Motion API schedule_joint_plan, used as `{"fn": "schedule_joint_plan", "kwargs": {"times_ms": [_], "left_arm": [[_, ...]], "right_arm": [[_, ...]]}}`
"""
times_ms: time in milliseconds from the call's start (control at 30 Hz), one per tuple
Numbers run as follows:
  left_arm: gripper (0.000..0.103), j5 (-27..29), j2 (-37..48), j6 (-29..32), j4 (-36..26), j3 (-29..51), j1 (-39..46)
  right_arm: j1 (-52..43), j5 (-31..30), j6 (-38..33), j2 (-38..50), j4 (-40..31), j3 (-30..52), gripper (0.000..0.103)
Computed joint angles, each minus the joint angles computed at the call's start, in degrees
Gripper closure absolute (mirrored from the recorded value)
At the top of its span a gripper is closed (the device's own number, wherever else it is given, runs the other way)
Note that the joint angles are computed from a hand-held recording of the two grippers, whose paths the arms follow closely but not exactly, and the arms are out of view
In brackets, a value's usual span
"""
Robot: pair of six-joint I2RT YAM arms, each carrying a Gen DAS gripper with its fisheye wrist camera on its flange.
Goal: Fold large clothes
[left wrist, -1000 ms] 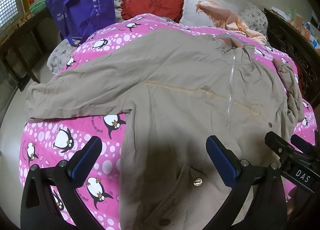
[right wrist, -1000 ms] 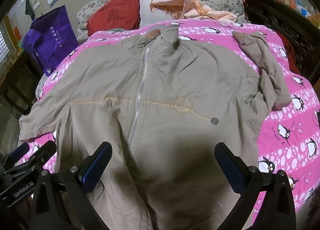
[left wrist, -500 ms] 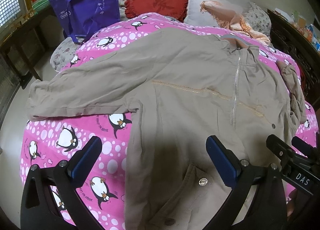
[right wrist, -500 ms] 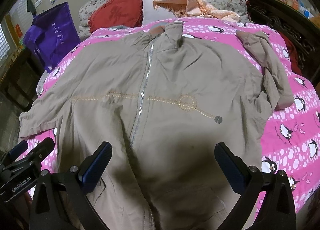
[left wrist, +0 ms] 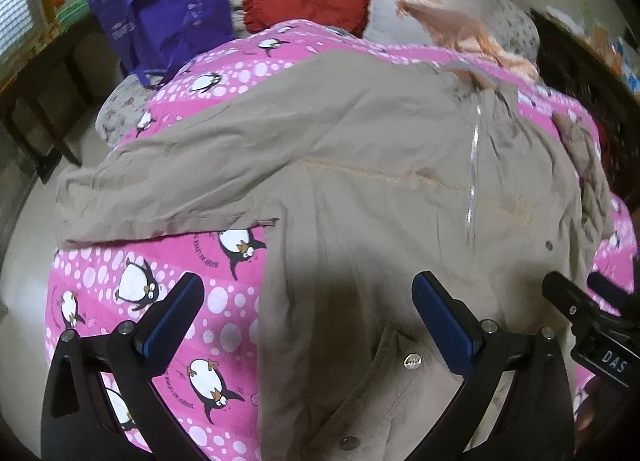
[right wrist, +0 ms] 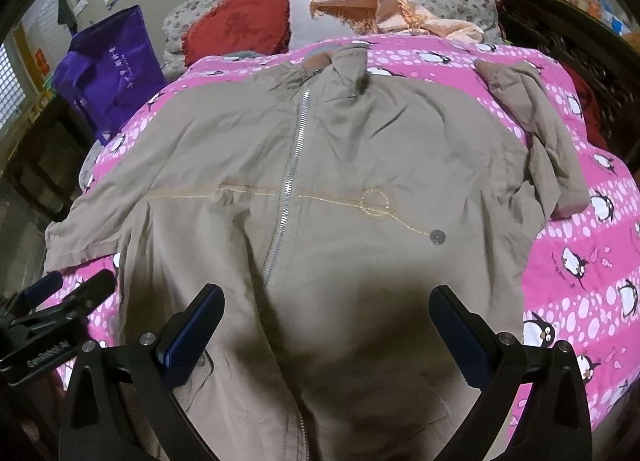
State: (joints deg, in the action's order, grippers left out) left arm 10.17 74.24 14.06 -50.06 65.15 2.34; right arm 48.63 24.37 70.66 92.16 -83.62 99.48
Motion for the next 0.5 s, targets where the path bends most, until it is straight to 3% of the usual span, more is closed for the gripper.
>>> {"fn": "schedule_joint_plan", "kwargs": {"times_ms": [500], "left_arm": [[0.000, 1.79, 6.74, 2.37, 1.91, 3.37, 11.57]], "right_arm": [[-0.01, -1.57, -1.97, 2.07, 1.65, 0.55, 0.000]]}}
